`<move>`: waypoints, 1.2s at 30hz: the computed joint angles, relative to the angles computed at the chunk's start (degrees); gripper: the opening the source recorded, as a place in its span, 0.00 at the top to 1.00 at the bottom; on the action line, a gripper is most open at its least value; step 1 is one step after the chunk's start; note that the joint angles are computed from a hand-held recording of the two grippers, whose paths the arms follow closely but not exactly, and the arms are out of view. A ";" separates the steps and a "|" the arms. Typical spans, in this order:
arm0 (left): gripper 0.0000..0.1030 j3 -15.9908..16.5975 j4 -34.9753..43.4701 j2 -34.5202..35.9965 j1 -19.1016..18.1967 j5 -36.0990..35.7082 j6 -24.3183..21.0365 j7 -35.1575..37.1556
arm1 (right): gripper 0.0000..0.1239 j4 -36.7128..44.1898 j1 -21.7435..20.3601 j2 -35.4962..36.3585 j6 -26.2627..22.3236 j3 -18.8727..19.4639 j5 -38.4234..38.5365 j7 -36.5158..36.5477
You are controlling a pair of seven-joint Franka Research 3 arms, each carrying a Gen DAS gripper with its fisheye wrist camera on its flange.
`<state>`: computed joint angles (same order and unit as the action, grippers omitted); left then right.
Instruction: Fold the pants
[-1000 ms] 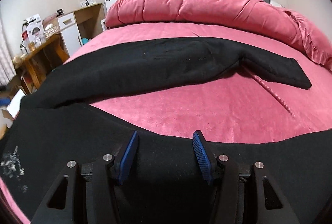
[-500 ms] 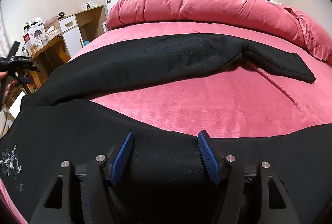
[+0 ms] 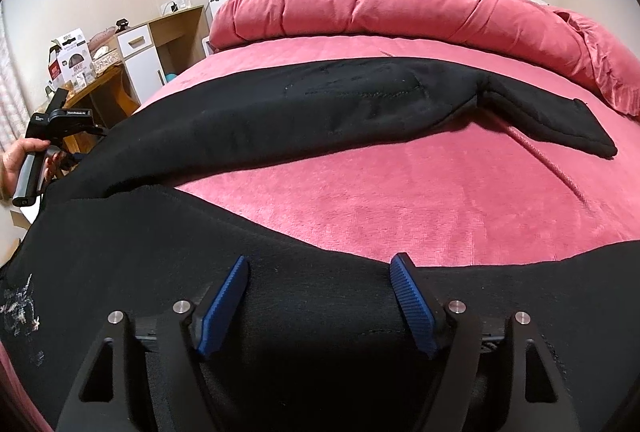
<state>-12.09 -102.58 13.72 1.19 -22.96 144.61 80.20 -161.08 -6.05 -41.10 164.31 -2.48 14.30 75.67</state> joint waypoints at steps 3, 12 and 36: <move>0.66 0.59 -1.17 -1.13 -0.82 2.41 1.61 -2.63 | 0.40 0.09 -0.18 0.20 0.06 0.26 -0.23 0.19; 0.87 0.95 -8.10 -9.65 -3.04 5.12 7.90 -0.50 | 0.40 0.34 -0.45 0.61 0.13 0.59 -0.87 0.57; 0.89 10.38 -50.39 -50.59 -25.06 -10.55 20.28 7.12 | 0.39 6.44 -4.93 2.88 -9.21 5.69 -8.39 5.30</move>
<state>-1.71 -152.96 -36.87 -23.88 -33.51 164.89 87.31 -154.64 -10.98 -38.22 155.09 3.21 5.91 80.97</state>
